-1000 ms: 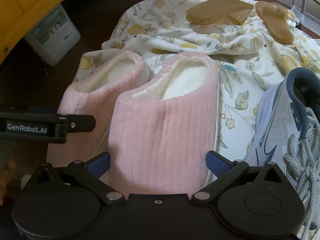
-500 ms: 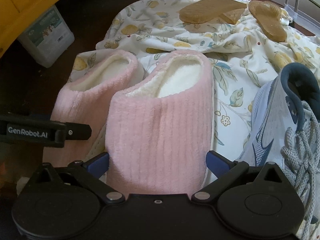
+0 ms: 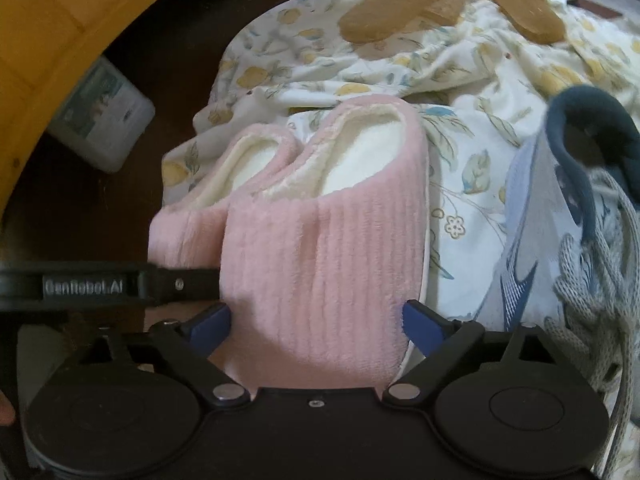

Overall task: Organize scattered shoes
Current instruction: 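Open the right gripper and move both grippers toward the blue sneakers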

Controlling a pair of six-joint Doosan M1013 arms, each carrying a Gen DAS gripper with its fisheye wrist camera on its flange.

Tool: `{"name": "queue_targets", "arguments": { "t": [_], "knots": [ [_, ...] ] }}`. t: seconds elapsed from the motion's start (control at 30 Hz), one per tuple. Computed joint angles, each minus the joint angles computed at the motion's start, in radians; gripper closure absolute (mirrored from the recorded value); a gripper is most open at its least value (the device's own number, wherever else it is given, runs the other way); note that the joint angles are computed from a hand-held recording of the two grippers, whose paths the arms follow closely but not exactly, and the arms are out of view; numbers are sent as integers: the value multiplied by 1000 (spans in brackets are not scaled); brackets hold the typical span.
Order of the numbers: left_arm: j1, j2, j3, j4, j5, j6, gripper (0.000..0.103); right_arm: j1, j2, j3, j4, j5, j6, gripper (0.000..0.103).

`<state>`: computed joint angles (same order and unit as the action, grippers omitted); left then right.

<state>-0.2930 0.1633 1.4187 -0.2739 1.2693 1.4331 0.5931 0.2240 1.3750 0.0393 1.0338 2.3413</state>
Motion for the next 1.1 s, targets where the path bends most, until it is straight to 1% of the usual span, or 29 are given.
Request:
{"name": "queue_targets", "arguments": {
  "t": [0.07, 0.13, 0.23, 0.33, 0.5, 0.6, 0.67, 0.77, 0.8, 0.87, 0.9, 0.93, 0.97, 1.03, 1.1],
  "knots": [
    [-1, 7, -7, 6, -9, 1, 26, -1, -5, 6, -6, -7, 8, 7],
    [2, 19, -20, -5, 0, -13, 26, -1, -9, 16, -17, -24, 10, 5],
    [-3, 34, -40, -4, 13, -12, 26, -2, -9, 23, -28, -52, -2, 5],
    [-10, 38, -46, 9, 21, -3, 26, -8, -10, 26, -25, -72, 23, 6],
    [-11, 29, -49, 37, 20, -12, 23, -15, -15, 17, 2, -52, -34, 7],
    [-35, -4, -50, 100, -16, -3, 17, -19, -53, 29, -2, -64, -50, 7],
    [-51, -19, -53, 135, -36, 7, 7, -19, -81, 37, -29, -70, -44, 6],
    [-95, -55, -58, 216, -93, 43, 3, -28, -134, 58, -84, -74, 11, 6],
    [-104, -61, -63, 216, -105, 52, 3, -30, -148, 63, -113, -69, 40, 6],
    [-112, -69, -67, 189, -118, 65, 1, -35, -172, 74, -159, -61, 87, 5],
    [-117, -74, -68, 152, -127, 78, 1, -41, -194, 85, -205, -43, 129, 5],
    [-121, -78, -69, 116, -137, 91, 1, -46, -213, 94, -263, -6, 170, 4],
    [-131, -83, -69, 65, -139, 111, 1, -54, -225, 103, -291, 20, 186, 4],
    [-157, -88, -63, -2, -132, 153, 1, -79, -246, 126, -313, 58, 209, 4],
    [-188, -93, -52, -12, -124, 172, 1, -101, -259, 142, -317, 81, 230, 4]
  ]
}}
